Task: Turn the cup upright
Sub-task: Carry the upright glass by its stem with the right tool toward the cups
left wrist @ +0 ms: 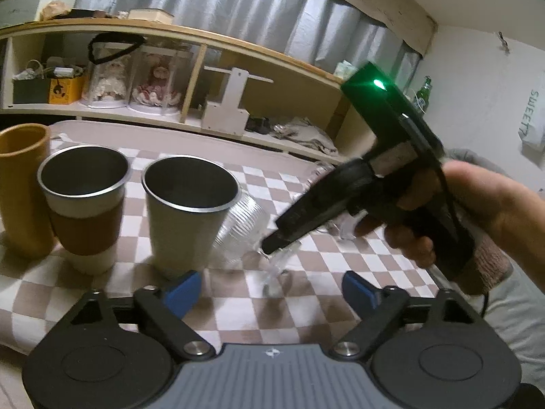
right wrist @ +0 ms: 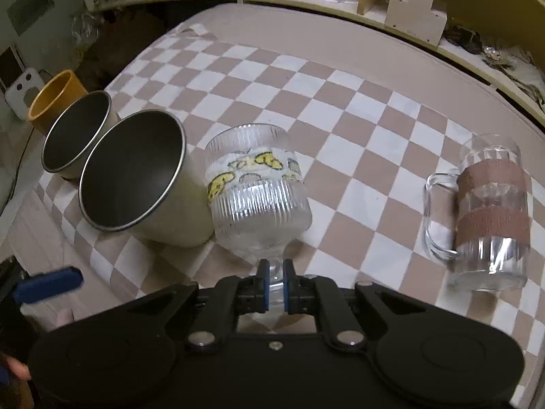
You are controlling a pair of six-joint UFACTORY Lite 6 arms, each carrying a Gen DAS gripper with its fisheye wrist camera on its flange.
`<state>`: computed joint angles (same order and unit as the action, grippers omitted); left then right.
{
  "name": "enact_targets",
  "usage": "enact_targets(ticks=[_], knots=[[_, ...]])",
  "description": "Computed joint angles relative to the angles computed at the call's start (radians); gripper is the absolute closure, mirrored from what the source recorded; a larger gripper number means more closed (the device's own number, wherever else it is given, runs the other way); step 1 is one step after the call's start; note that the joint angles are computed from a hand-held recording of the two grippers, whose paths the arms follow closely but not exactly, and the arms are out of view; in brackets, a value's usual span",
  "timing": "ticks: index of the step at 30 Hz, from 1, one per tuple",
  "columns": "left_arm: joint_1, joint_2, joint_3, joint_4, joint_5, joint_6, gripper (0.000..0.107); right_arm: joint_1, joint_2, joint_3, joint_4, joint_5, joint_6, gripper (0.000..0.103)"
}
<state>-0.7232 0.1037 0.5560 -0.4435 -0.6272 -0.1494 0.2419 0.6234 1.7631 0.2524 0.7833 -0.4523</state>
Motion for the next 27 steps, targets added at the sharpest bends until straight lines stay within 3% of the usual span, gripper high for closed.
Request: enact_targets(ticks=[5, 9, 15, 21, 23, 25, 27], knots=[[-0.006, 0.053, 0.038, 0.025, -0.008, -0.018, 0.028, 0.005, 0.069, 0.079, -0.033, 0.023, -0.044, 0.073], [0.01, 0.08, 0.066, 0.033, 0.007, -0.021, 0.03, 0.027, 0.165, 0.149, -0.07, 0.028, -0.042, 0.083], [0.015, 0.105, 0.109, 0.045, 0.039, -0.02, 0.031, -0.041, 0.05, -0.057, 0.104, -0.093, -0.009, 0.086], [0.0, 0.149, 0.191, 0.033, 0.092, 0.068, 0.034, -0.173, -0.094, -0.295, 0.369, -0.127, 0.031, 0.086], [0.0, 0.178, 0.238, 0.025, 0.12, 0.1, 0.035, -0.197, -0.121, -0.34, 0.407, -0.138, 0.049, 0.082], [0.005, 0.226, 0.303, 0.021, 0.15, 0.115, 0.037, -0.216, -0.141, -0.371, 0.441, -0.157, 0.03, 0.07], [0.013, 0.278, 0.37, 0.035, 0.18, 0.106, 0.041, -0.217, -0.156, -0.383, 0.449, -0.183, 0.007, 0.067]])
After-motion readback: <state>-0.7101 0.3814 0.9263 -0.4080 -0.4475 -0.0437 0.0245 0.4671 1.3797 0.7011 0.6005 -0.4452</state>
